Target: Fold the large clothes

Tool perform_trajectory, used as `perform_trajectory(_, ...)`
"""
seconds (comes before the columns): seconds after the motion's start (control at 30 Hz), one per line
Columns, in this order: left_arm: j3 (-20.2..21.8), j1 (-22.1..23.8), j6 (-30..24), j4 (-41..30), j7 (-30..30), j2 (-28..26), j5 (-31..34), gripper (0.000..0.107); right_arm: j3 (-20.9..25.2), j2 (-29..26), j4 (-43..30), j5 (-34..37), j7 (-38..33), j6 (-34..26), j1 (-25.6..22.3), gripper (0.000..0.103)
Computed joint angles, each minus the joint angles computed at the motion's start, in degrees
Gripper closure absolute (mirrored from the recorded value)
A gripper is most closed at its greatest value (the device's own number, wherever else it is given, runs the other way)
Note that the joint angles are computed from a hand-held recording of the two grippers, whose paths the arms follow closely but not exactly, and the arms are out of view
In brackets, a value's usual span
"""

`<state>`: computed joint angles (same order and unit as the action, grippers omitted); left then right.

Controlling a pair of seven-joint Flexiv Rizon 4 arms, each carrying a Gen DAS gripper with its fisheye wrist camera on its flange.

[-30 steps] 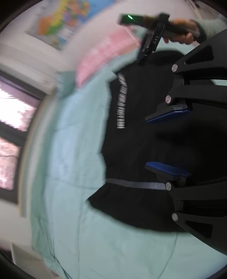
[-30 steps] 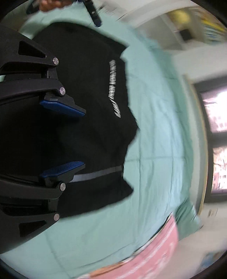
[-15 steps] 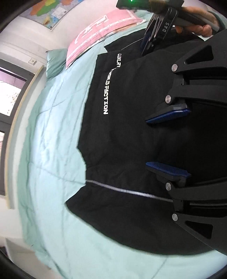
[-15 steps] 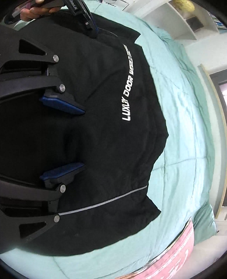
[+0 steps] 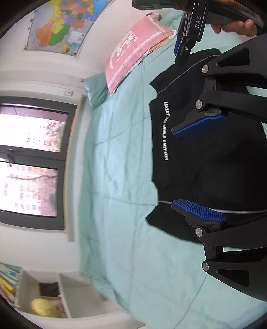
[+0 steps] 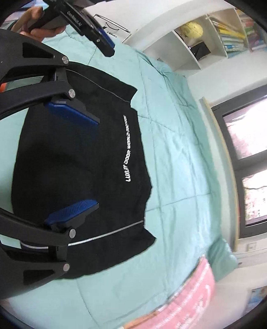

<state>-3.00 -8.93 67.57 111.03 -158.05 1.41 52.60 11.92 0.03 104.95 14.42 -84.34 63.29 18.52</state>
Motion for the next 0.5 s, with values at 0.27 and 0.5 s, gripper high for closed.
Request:
perform_trajectory(0.27, -5.5, -2.8, -13.5, -1.0, -3.4, 7.4, 7.8, 0.039, 1.5, 6.1, 6.5, -19.7, 13.4, 6.5, -0.4, 0.027)
perform_trajectory(0.5, -10.3, -0.3, -15.1, 0.7, -3.7, 12.6, 9.9, 0.029, 1.9, 8.9, 8.6, -27.6, 17.7, 7.6, -0.4, 0.027)
